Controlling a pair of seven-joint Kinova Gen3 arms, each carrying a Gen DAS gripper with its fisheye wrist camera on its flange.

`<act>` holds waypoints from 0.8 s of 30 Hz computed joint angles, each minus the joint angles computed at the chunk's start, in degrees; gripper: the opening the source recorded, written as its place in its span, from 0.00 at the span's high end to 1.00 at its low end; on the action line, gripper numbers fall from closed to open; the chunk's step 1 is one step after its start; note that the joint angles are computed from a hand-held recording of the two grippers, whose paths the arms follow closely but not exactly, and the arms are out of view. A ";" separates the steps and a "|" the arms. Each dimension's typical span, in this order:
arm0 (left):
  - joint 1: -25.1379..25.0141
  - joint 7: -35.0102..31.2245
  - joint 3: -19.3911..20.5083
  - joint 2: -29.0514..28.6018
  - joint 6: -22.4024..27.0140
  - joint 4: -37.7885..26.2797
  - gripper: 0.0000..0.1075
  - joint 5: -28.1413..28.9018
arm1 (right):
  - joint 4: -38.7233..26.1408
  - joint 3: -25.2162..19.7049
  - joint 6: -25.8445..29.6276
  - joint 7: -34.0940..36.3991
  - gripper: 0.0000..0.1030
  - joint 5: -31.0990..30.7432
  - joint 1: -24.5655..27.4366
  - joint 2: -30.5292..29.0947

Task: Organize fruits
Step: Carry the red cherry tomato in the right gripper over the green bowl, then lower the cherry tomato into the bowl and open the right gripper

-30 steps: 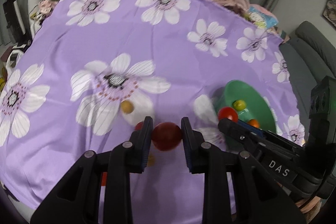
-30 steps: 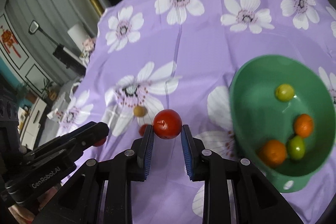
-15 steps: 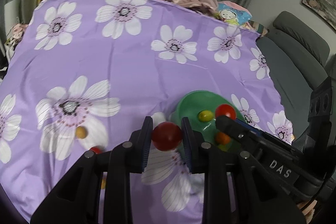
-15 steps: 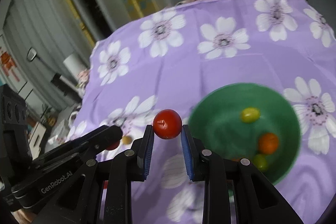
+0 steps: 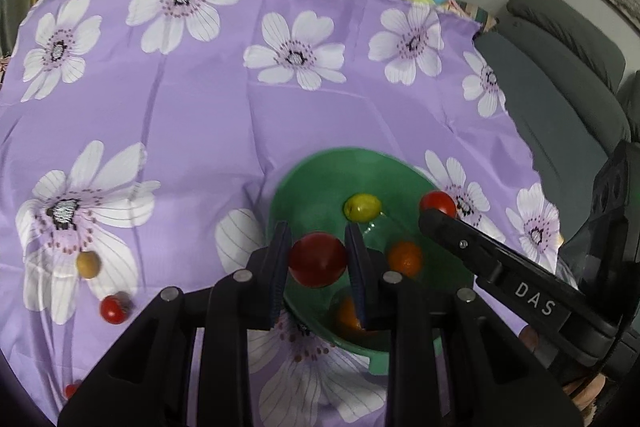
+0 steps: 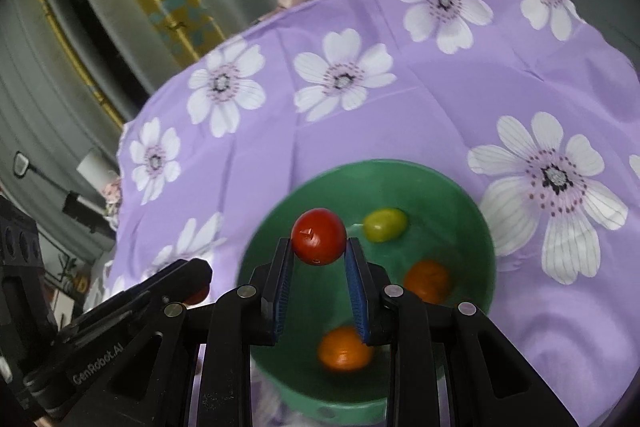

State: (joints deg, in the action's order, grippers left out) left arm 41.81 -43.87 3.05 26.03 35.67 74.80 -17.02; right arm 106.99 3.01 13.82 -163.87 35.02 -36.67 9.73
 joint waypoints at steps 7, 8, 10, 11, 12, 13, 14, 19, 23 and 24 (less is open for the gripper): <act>-1.33 -3.99 1.97 3.84 2.27 -3.66 0.75 3.30 | -0.19 -2.23 -0.40 7.83 0.72 -9.03 4.48 1.63; -1.15 -4.23 1.82 4.25 2.58 -4.02 0.75 3.54 | -0.09 -2.55 -0.61 9.01 0.72 -10.34 5.08 1.72; -0.98 -4.66 1.64 4.97 3.04 -4.64 0.75 4.04 | -0.20 -1.14 -0.07 9.35 0.72 -10.65 3.84 1.87; -0.99 -4.96 1.64 5.26 3.20 -4.93 0.75 4.34 | -0.53 -0.36 0.59 9.07 0.72 -10.26 2.99 2.05; -0.89 -5.03 1.48 5.56 3.48 -5.25 0.75 4.54 | -0.90 0.39 1.50 8.44 0.72 -9.69 2.14 2.27; -0.86 -5.23 1.42 5.71 3.56 -5.35 0.75 4.72 | -1.02 0.24 1.74 8.53 0.72 -9.93 2.34 2.42; -0.94 -5.57 1.49 5.96 3.78 -5.68 0.75 4.97 | -0.97 -0.65 1.47 9.50 0.72 -11.03 3.41 2.52; -0.99 -6.99 1.60 7.11 4.98 -6.97 0.75 5.82 | -1.29 -0.45 1.66 10.74 0.72 -12.54 3.66 3.07; -0.72 -8.11 1.59 7.68 5.32 -7.69 0.75 6.01 | -1.83 -0.94 2.25 12.36 0.72 -14.30 4.38 3.58; -0.98 -8.65 1.89 7.81 5.36 -7.86 0.75 6.41 | -1.97 -0.66 2.59 12.18 0.72 -14.30 4.10 3.64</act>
State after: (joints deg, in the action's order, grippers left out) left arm 40.83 -52.53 4.94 33.83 41.03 66.94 -10.61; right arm 105.01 2.35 16.41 -151.69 20.72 -32.56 13.36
